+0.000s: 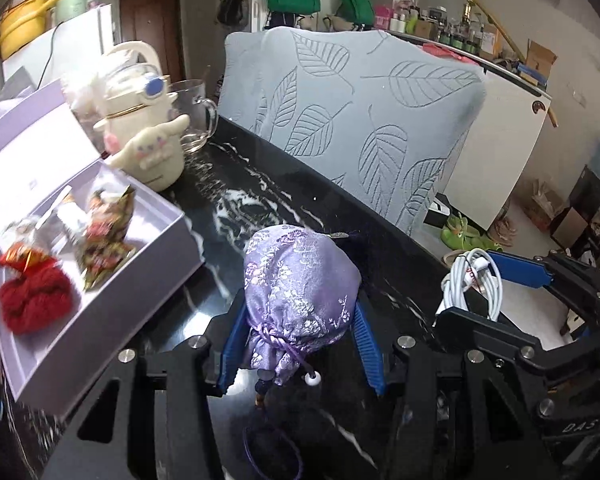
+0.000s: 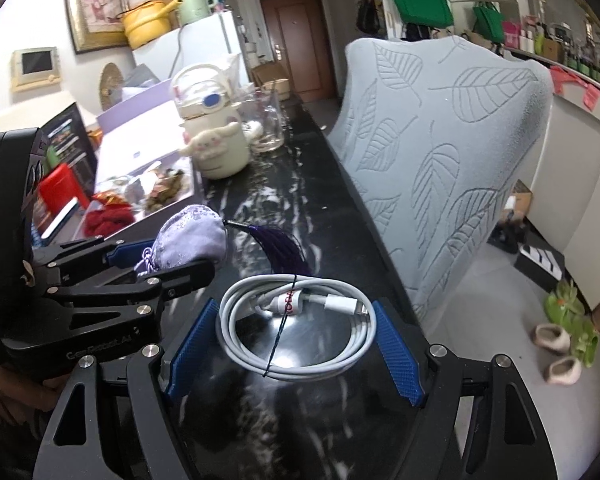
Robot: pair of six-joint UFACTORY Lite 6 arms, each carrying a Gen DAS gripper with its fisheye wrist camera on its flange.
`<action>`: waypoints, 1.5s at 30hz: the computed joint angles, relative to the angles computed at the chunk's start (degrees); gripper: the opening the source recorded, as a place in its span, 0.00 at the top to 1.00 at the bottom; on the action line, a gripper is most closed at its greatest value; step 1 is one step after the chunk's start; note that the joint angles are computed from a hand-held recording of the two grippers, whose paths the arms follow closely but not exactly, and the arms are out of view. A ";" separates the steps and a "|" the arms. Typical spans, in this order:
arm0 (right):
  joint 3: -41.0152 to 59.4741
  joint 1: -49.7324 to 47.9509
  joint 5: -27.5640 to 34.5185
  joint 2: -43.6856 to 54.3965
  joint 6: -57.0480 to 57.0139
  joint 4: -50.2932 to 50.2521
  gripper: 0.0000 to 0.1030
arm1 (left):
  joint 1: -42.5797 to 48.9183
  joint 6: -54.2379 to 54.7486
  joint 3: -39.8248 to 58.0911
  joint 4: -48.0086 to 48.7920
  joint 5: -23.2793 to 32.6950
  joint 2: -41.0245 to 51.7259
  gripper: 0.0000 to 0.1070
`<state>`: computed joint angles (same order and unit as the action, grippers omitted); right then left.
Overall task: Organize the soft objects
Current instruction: 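Lift and carry the pouch and cable with both tools toward the lavender box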
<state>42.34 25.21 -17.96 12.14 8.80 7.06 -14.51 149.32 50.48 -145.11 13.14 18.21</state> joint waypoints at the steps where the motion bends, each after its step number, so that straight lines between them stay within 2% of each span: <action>1: -1.06 0.81 -0.25 -1.05 -0.13 0.40 0.24 | 0.12 1.61 -1.58 -1.76 0.32 -1.28 0.54; 3: -2.43 2.15 -0.65 -2.32 -0.70 1.53 0.24 | 0.19 5.13 -5.37 -5.62 0.68 -4.73 0.54; 11: -6.10 8.86 -1.56 -6.42 -4.37 8.06 0.24 | 2.55 5.75 -16.63 -6.05 1.64 -16.44 0.54; 20: -6.91 17.69 -2.78 -7.78 -11.30 19.16 0.24 | 9.58 -6.83 -26.95 9.33 2.27 -28.96 0.54; 29: -4.40 26.45 -4.22 -6.13 -20.72 32.15 0.24 | 21.02 -23.65 -34.71 31.88 4.88 -40.20 0.54; 36: -0.84 30.23 -3.93 -2.94 -22.53 34.14 0.24 | 32.47 -33.76 -38.17 46.65 10.08 -45.27 0.54; 40: 1.61 31.28 -2.90 -1.30 -23.76 34.38 0.24 | 37.64 -36.60 -38.68 51.66 12.54 -46.48 0.54; 45: 4.25 31.63 -1.83 0.55 -23.71 33.12 0.24 | 42.32 -37.15 -38.70 53.43 15.37 -46.31 0.54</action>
